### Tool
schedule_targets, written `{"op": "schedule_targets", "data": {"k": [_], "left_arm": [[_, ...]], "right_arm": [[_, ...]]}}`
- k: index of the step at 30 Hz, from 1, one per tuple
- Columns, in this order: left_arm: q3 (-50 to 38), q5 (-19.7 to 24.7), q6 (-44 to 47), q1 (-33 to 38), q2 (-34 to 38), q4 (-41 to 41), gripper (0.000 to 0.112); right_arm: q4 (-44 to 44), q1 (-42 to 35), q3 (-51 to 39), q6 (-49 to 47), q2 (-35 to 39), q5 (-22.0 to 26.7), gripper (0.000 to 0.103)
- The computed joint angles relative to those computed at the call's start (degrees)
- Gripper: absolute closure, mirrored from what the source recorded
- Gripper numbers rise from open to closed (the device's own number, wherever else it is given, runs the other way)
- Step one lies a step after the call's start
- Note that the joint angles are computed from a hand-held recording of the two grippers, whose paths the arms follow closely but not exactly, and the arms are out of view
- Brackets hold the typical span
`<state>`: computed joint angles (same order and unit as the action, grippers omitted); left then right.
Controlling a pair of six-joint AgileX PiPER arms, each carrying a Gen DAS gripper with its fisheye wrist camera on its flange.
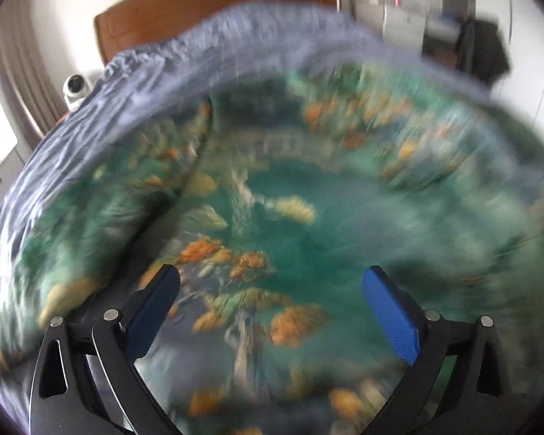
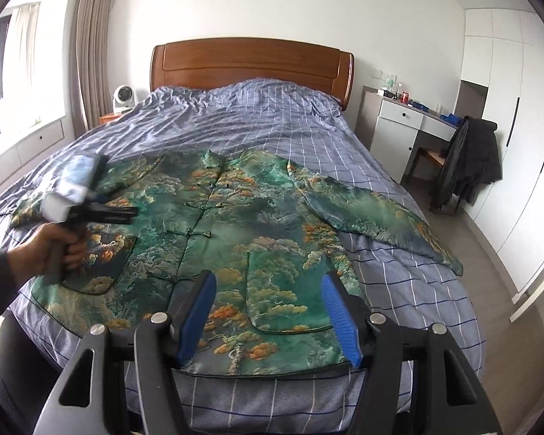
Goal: Fold large clothes
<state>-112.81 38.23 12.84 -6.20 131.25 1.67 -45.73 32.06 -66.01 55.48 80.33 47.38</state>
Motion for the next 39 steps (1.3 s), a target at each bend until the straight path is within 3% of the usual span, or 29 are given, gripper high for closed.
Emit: {"op": "schedule_targets", "data": {"k": [2, 4, 8, 10, 17, 25, 31, 39], "left_arm": [[-1.4, -0.3, 0.3, -0.7, 2.7, 1.9, 0.01], [2.8, -3.7, 3.2, 0.7, 0.5, -3.1, 0.01], [-3.4, 3.8, 8.7, 3.6, 3.2, -12.2, 0.01], [-4.2, 5.1, 10.2, 4.5, 3.7, -15.2, 0.01], [-3.6, 4.2, 9.6, 4.0, 3.7, -14.0, 0.01], [-4.6, 4.8, 9.3, 4.0, 4.1, -13.9, 0.01], [-4.5, 4.8, 9.3, 4.0, 4.1, -13.9, 0.01], [-4.4, 4.7, 9.3, 4.0, 4.0, -14.0, 0.01]], "right_arm": [[1.0, 0.5, -1.6, -0.2, 1.5, 1.3, 0.041], [1.7, 1.0, -3.5, -0.4, 3.4, 2.4, 0.041], [2.2, 1.2, -6.2, -1.3, 6.4, 3.3, 0.041], [2.2, 1.0, -7.4, -1.4, 8.0, 2.9, 0.041], [8.6, -1.0, -12.6, -4.8, 15.4, 0.6, 0.041], [9.6, 0.3, -15.7, -5.4, 18.7, 3.3, 0.041], [7.0, -0.4, -12.4, 0.7, 16.2, 1.2, 0.041], [11.1, -5.9, -6.9, 1.8, 12.1, -3.8, 0.041]]}}
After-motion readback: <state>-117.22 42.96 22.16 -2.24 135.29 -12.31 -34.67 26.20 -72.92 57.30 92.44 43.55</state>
